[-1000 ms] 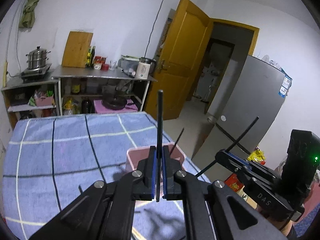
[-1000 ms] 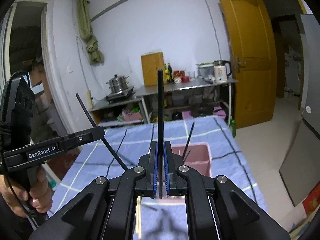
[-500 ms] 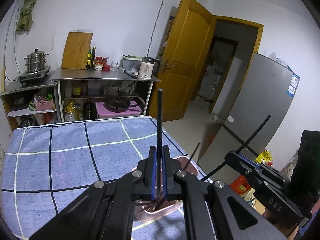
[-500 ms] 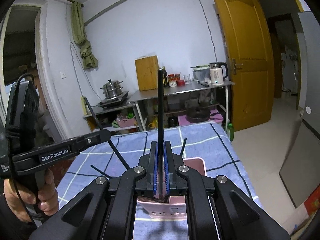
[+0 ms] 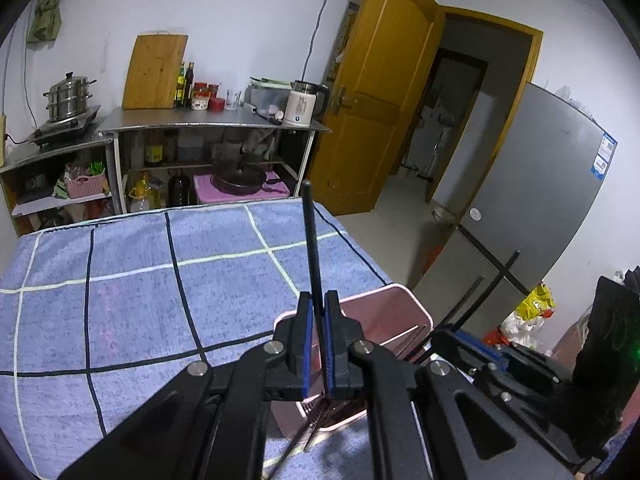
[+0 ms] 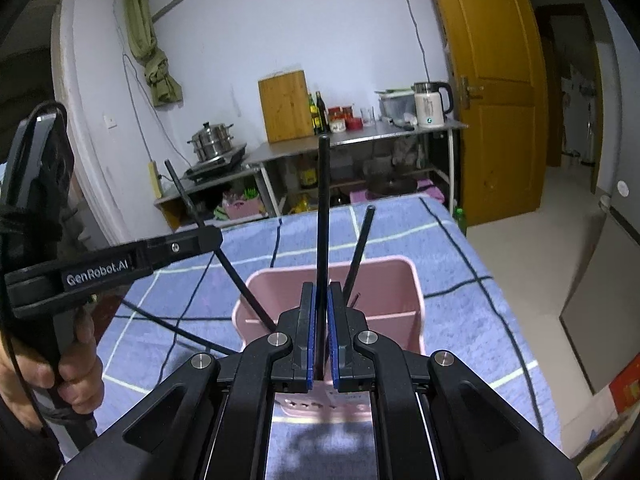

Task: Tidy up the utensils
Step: 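Lower the black chopstick into the holder and open the right gripper, then move the open right gripper back over the remaining chopsticks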

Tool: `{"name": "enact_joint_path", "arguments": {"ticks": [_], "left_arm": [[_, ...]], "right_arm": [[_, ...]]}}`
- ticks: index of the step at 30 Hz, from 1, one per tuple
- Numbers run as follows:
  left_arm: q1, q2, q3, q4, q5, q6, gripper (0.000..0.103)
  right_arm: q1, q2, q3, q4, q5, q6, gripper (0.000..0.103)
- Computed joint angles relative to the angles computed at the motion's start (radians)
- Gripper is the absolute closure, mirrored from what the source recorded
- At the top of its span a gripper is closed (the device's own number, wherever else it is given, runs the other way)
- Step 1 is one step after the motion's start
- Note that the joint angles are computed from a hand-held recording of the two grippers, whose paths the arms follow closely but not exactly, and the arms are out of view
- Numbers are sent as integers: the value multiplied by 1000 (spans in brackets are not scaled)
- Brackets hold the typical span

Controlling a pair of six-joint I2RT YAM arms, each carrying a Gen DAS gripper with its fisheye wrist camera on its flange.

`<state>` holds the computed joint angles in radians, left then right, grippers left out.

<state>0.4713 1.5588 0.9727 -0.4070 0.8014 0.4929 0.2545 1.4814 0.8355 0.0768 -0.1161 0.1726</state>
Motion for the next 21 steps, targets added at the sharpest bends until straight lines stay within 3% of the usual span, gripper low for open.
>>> {"name": "enact_joint_path", "arguments": {"ticks": [12,21], "left_arm": [[-28,-5,-28,6,-57,12,95],[59,-77,-17,-54,39,44,81]], "right_arm": [[7,-7,2,-12,-3,9,97],[15,-77,-25,-25,31,4,92]]}}
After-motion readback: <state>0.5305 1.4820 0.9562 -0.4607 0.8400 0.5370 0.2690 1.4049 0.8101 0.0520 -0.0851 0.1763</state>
